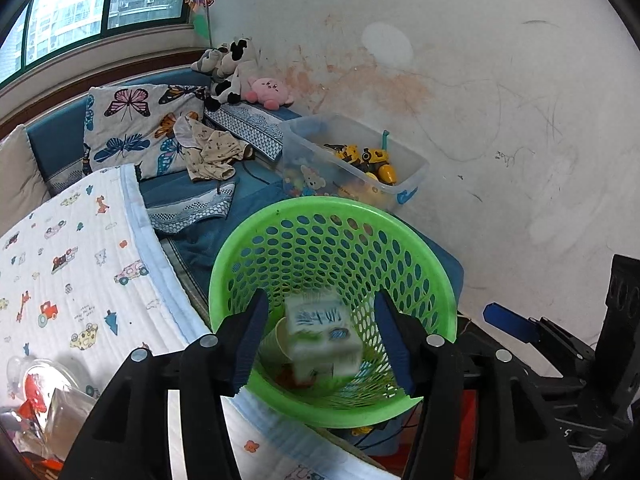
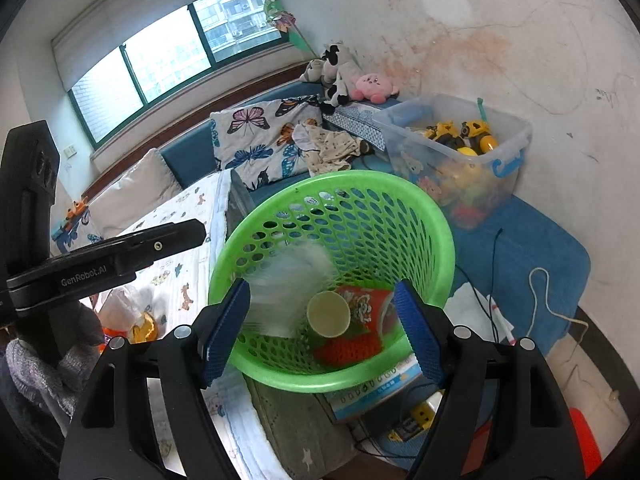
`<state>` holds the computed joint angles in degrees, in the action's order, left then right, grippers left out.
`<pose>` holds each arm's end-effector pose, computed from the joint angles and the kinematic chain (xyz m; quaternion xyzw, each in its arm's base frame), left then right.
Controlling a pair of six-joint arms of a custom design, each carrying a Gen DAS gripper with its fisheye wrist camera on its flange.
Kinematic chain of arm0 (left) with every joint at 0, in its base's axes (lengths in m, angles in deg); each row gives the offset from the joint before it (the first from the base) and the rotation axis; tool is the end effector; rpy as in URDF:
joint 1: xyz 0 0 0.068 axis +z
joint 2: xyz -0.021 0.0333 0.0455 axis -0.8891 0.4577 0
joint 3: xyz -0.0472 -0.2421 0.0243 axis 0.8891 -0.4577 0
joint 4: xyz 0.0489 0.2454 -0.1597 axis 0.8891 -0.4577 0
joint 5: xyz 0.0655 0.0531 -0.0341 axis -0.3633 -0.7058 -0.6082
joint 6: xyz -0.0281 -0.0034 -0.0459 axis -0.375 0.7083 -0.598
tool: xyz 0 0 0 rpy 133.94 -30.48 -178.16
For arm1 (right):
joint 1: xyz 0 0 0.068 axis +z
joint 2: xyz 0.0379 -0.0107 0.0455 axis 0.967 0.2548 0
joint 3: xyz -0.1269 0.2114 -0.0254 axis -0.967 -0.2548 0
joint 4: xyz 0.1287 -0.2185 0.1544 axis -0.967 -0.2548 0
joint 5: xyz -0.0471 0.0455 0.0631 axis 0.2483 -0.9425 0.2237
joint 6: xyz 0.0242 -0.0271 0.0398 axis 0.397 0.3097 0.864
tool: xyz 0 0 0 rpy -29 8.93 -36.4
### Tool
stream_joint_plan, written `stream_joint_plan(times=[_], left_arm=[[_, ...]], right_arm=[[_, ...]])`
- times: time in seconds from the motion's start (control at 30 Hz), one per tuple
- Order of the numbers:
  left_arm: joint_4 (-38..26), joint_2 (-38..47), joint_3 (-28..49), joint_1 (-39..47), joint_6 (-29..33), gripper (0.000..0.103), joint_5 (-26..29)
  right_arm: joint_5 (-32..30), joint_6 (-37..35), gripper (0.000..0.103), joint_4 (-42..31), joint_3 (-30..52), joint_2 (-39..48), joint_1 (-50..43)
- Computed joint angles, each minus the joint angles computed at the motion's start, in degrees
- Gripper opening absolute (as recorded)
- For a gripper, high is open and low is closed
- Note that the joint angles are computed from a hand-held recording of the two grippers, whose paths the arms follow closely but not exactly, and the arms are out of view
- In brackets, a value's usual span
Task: Collect trash
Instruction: 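Drop the white cup and milk carton into the green basket from both grippers, then grasp the red snack wrapper with the left gripper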
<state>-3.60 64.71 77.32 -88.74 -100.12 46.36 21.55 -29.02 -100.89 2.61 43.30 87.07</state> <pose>0.2591 -0.1298 0.1593 0.1336 0.9083 -0.1663 0.3597 0.1965 0.0449 0.1470 0.0046 0.9003 0.1475 0.4095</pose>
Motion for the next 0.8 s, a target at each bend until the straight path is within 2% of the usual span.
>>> stream_joint_plan(times=[0.2, 0.43, 0.7, 0.8], left_arm=[[-1.67, -6.44, -4.27, 0.79, -0.05, 0.058, -0.67], [-7.65, -22.83, -13.46, 3.99, 0.61, 0.06, -1.26], [-22.41, -47.4, -22.33, 14.12, 3.92, 0.061, 1.12], [-29.36, -57.35, -24.76, 20.4, 7.09, 0.069, 3.03]], right_arm=[[-0.36, 0.63, 0.075, -0.64, -0.56, -1.83, 0.87], [0.78, 2.06, 0.077, -0.83, -1.03, -2.67, 4.42], [3.5, 3.91, 0.078, 0.06, -0.41, -1.27, 10.3], [4.42, 4.8, 0.078, 0.63, 0.16, -0.14, 12.97]])
